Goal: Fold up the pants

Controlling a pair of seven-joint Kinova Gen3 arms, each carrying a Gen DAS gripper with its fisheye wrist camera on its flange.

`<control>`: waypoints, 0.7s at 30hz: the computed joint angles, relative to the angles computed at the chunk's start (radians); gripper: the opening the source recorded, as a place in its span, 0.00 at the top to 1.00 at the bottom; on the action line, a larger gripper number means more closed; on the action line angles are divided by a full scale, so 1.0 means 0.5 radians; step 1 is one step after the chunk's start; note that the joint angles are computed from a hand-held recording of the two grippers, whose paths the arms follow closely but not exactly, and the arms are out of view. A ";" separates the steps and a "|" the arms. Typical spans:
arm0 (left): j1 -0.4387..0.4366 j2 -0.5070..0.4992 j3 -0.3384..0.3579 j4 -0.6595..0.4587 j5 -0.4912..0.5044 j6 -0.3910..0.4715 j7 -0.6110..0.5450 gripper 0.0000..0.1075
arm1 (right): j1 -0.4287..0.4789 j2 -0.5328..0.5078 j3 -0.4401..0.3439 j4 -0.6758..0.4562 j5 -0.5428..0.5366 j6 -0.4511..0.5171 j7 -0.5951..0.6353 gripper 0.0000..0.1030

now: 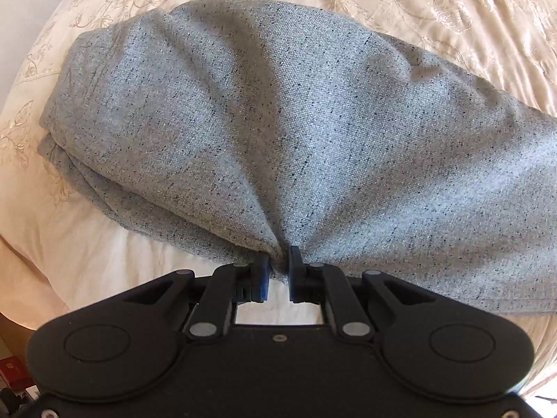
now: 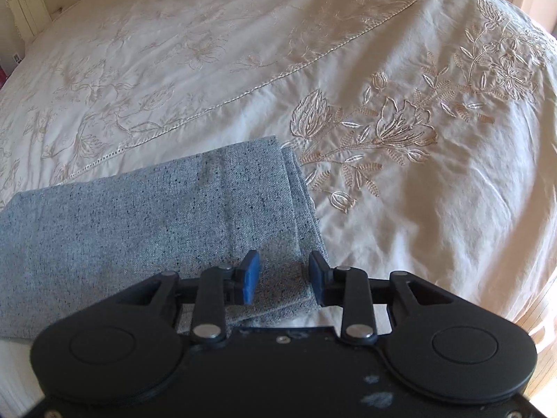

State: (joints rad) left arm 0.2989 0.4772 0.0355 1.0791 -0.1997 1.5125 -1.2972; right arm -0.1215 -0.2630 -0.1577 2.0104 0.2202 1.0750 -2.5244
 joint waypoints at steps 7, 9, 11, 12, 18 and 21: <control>0.098 0.022 -0.012 -0.048 -0.072 0.052 0.112 0.87 | 0.044 -0.068 0.147 0.055 -0.205 -0.169 0.266 0.92; 0.094 -0.029 -0.011 -0.086 -0.055 0.064 0.150 0.87 | 0.048 -0.104 0.078 -0.023 -0.153 -0.131 0.296 0.92; 0.097 -0.113 0.002 -0.058 -0.052 0.003 0.162 0.87 | 0.065 -0.151 -0.042 -0.122 -0.020 -0.017 0.286 0.93; 0.103 -0.141 0.009 -0.038 -0.058 -0.016 0.163 0.87 | 0.066 -0.172 -0.063 -0.143 0.013 0.021 0.293 0.93; 0.115 -0.030 -0.004 0.088 -0.043 0.023 0.191 0.87 | 0.069 -0.085 0.051 -0.030 -0.150 0.130 0.327 0.92; 0.138 -0.068 0.014 0.154 -0.087 -0.075 0.254 0.87 | 0.058 -0.080 0.014 -0.007 -0.130 0.104 0.294 0.92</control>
